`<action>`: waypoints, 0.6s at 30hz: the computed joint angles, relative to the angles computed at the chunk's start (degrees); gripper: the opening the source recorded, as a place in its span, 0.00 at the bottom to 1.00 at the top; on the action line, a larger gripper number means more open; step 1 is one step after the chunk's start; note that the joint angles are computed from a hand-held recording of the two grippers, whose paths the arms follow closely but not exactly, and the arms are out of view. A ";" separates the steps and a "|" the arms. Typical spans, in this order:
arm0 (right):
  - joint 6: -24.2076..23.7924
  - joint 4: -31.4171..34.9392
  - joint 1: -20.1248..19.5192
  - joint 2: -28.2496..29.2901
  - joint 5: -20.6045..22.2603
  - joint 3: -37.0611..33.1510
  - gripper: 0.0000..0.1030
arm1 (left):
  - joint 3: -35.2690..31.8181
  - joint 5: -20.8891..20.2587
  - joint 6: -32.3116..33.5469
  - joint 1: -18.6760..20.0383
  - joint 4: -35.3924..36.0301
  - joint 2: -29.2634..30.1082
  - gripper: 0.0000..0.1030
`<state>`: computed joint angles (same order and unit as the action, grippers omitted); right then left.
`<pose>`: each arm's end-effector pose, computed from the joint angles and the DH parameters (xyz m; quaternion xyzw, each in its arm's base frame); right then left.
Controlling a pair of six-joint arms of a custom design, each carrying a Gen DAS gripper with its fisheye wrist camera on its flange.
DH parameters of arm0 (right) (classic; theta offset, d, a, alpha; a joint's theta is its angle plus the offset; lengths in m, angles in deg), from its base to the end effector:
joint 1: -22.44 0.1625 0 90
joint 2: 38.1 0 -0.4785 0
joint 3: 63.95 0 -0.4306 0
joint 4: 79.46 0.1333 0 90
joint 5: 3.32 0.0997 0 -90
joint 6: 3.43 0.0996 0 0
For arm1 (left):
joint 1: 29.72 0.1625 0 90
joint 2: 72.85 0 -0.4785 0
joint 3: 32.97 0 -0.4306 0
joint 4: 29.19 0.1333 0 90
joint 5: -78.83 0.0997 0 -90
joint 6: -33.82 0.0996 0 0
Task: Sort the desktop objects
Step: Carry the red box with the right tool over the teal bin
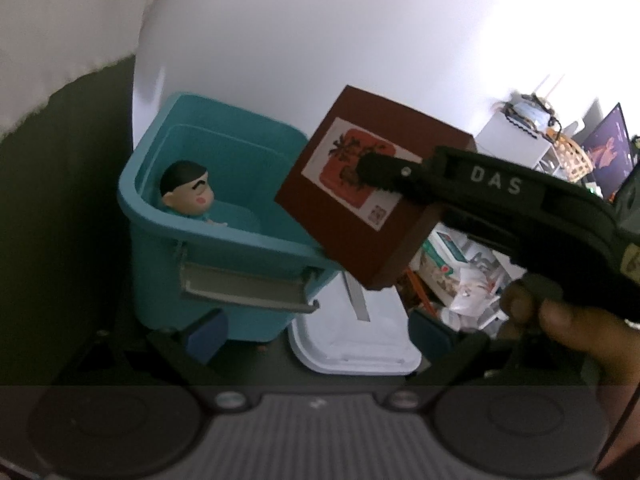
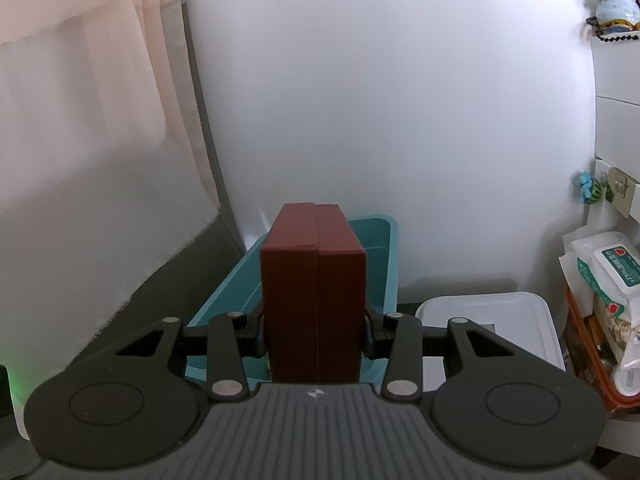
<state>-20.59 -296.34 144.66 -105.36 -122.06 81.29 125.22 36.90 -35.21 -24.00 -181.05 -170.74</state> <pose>0.2887 -0.2979 0.2004 0.2750 -0.8441 0.4271 0.1714 -0.2272 -0.2312 0.1986 0.1157 0.9059 -0.3991 0.0819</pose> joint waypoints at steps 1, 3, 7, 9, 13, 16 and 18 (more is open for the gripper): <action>-0.07 -0.10 -0.09 0.02 0.12 0.04 0.43 | 0.01 0.01 -0.08 0.08 0.00 0.01 0.95; -0.20 -0.34 -0.31 0.05 0.48 0.13 0.43 | 0.05 -0.04 -0.19 0.22 -0.04 0.11 0.95; -1.08 -0.99 -0.63 0.41 0.92 0.22 0.44 | 0.12 -0.25 0.02 0.55 -0.73 0.58 0.95; -1.20 -1.02 -0.73 0.60 0.95 0.10 0.44 | 0.14 -0.08 -0.32 0.45 -0.62 0.57 0.95; -0.96 -0.92 -1.16 0.83 1.39 -0.04 0.44 | 0.18 0.25 -0.90 0.22 -0.21 0.39 0.95; -0.41 -1.08 -1.64 0.92 1.98 0.05 0.44 | 0.22 0.29 -0.68 0.45 -0.61 0.44 0.95; -0.20 -0.89 -1.95 0.92 2.16 0.14 0.44 | 0.22 0.31 -0.64 0.65 -0.68 0.43 0.95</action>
<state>-20.79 -297.23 142.71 -104.44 -119.90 81.43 125.44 37.20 -35.85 -23.35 -181.73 -170.30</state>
